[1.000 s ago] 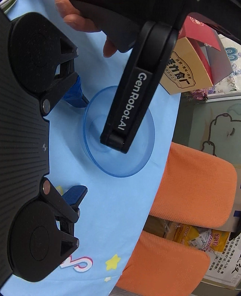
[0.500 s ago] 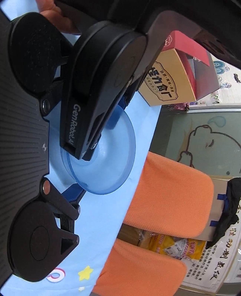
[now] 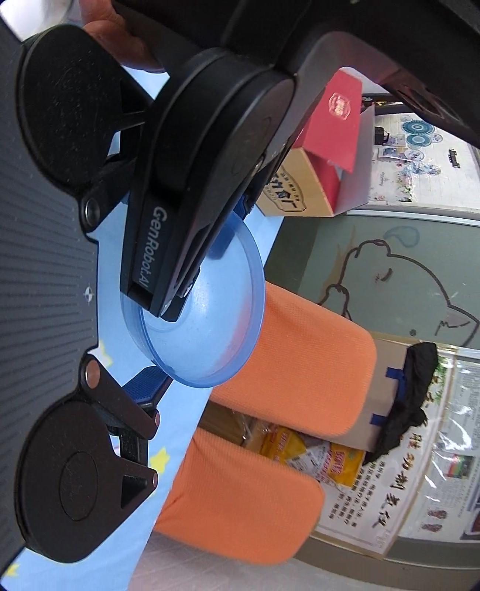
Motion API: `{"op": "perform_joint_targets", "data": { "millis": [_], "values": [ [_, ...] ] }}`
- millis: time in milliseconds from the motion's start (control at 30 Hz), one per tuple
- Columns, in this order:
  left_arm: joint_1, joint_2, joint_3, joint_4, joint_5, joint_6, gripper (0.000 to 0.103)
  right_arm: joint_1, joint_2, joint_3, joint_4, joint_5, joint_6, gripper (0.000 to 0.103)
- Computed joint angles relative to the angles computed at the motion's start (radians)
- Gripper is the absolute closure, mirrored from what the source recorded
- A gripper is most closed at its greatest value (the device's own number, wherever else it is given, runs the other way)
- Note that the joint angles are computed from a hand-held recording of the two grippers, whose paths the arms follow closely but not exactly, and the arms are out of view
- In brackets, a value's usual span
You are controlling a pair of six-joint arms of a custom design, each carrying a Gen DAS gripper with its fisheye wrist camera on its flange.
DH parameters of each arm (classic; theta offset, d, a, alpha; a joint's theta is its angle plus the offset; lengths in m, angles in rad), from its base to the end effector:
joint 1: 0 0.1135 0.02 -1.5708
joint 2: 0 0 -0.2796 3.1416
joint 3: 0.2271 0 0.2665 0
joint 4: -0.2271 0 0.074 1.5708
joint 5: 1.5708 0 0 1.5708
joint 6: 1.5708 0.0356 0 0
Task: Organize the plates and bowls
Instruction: 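Lower the left gripper onto the blue bowl rim and close it, then lift the blue bowl with the left gripper into the white bowl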
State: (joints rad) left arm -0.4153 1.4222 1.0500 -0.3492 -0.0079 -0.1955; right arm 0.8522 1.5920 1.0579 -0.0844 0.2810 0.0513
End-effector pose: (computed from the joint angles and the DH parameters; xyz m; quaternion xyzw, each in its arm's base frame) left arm 0.2971 -0.1307 0.2791 0.0983 0.9058 -0.1205 0.3941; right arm 0.2498 0.2706 0.2498 -0.2839 0.8354 0.0861 0.4627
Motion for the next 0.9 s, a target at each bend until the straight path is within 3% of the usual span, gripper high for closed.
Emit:
{"op": "perform_joint_targets", "data": {
  "millis": [167,300,533,733,900],
  "values": [
    [-0.139,-0.157,-0.068,-0.059,-0.067,-0.056,0.060,0.083,-0.212,-0.141,-0.053,0.086,0.067,0.029],
    [-0.335,-0.263,-0.122,-0.094,-0.200,-0.116,0.060,0.180,-0.397,-0.257,-0.113,0.184,0.164,0.029],
    [-0.677,-0.293,-0.181,-0.112,-0.390,-0.276,0.058,0.456,-0.645,-0.413,-0.301,0.480,0.396,0.028],
    [-0.874,-0.204,-0.235,-0.064,-0.460,-0.426,0.057,0.725,-0.713,-0.483,-0.587,0.660,0.865,0.027],
    [-0.971,-0.169,-0.269,-0.062,-0.491,-0.528,0.055,0.898,-0.627,-0.503,-0.731,0.724,1.254,0.027]
  ]
}}
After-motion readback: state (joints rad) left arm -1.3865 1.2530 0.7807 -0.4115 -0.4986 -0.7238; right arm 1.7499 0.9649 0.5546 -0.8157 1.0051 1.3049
